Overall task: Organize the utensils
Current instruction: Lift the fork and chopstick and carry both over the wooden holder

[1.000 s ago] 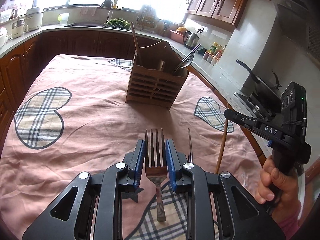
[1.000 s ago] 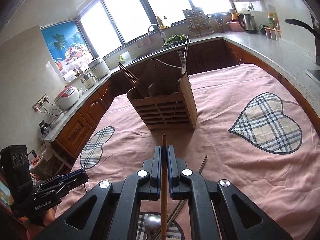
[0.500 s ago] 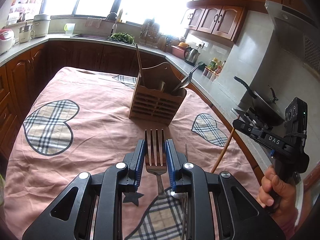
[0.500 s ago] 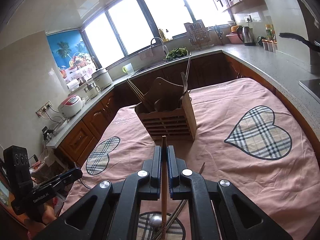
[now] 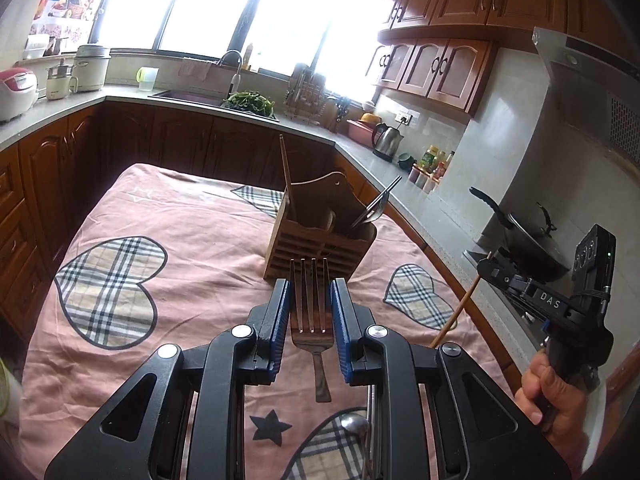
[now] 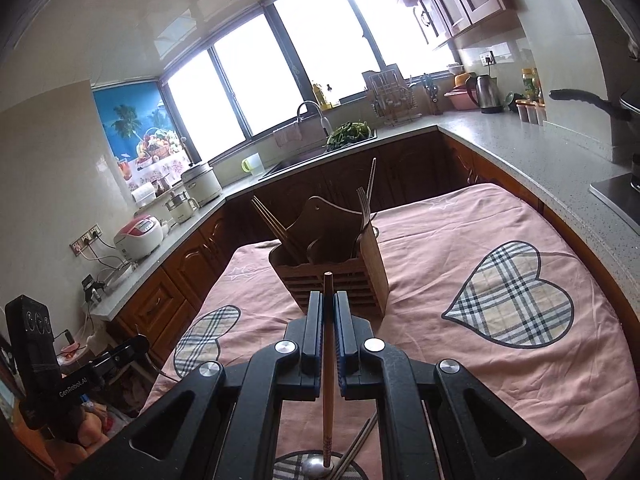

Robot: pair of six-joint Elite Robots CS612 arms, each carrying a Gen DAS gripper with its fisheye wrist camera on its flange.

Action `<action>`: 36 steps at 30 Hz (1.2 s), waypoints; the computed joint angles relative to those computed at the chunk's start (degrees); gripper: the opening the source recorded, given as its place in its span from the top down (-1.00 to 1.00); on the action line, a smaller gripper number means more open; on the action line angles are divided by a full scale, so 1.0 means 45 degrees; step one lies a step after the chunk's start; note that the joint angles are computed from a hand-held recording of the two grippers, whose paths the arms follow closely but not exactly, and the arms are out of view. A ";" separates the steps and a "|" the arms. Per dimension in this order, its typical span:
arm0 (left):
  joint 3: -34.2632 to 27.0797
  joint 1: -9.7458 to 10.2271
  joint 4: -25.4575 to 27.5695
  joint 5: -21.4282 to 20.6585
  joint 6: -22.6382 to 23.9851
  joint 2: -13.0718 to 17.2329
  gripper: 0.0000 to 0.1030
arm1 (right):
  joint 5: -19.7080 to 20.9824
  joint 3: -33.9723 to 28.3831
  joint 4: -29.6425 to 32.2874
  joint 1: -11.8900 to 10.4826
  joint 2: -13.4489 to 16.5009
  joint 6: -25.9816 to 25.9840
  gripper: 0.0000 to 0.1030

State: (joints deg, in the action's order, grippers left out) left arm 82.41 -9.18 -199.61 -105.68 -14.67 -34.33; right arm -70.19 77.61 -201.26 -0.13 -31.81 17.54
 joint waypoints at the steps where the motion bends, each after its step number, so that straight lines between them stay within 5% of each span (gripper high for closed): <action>1: -0.0062 0.0005 -0.0058 0.0034 -0.0039 0.0009 0.62 | -0.0038 -0.0057 -0.0042 -0.0007 0.0020 0.0049 0.90; 36: -0.3734 0.0052 0.0317 0.0791 -0.0814 0.1285 0.62 | -0.0897 -0.3246 -0.0256 -0.0122 0.1218 0.1292 0.90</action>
